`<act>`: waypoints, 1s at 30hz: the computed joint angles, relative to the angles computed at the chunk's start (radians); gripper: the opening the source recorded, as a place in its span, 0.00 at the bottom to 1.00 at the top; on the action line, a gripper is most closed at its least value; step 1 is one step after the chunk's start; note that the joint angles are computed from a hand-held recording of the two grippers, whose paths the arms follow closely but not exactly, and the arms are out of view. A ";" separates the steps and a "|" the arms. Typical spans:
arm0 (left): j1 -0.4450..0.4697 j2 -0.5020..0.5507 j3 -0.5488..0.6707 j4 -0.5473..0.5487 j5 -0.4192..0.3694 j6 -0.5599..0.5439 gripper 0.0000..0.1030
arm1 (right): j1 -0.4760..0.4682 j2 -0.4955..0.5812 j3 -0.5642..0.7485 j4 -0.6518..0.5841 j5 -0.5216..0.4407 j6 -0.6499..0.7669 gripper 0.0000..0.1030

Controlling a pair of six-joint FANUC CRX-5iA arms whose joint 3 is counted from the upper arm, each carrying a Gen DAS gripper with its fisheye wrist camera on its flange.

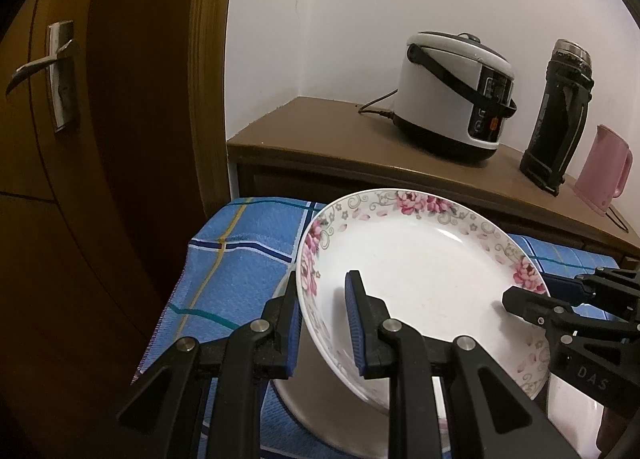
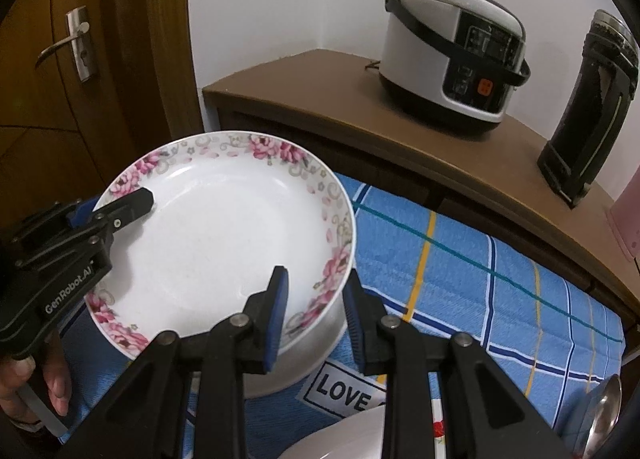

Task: Organize plates and bowls
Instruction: 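Lower the pink-floral bowl onto the grey plate with the right gripper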

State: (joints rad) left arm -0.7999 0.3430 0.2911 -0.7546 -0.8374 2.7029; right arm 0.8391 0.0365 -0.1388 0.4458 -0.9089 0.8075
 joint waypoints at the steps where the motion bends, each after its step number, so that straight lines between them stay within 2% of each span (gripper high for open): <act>1: 0.001 0.001 -0.001 0.001 0.002 0.000 0.22 | 0.000 0.003 0.004 -0.002 -0.004 0.003 0.27; 13: 0.017 0.012 -0.004 0.033 0.020 -0.017 0.22 | -0.007 0.036 0.048 -0.049 -0.050 0.046 0.27; 30: 0.042 0.011 -0.014 0.090 0.042 -0.054 0.22 | -0.016 0.050 0.034 -0.031 -0.010 0.040 0.27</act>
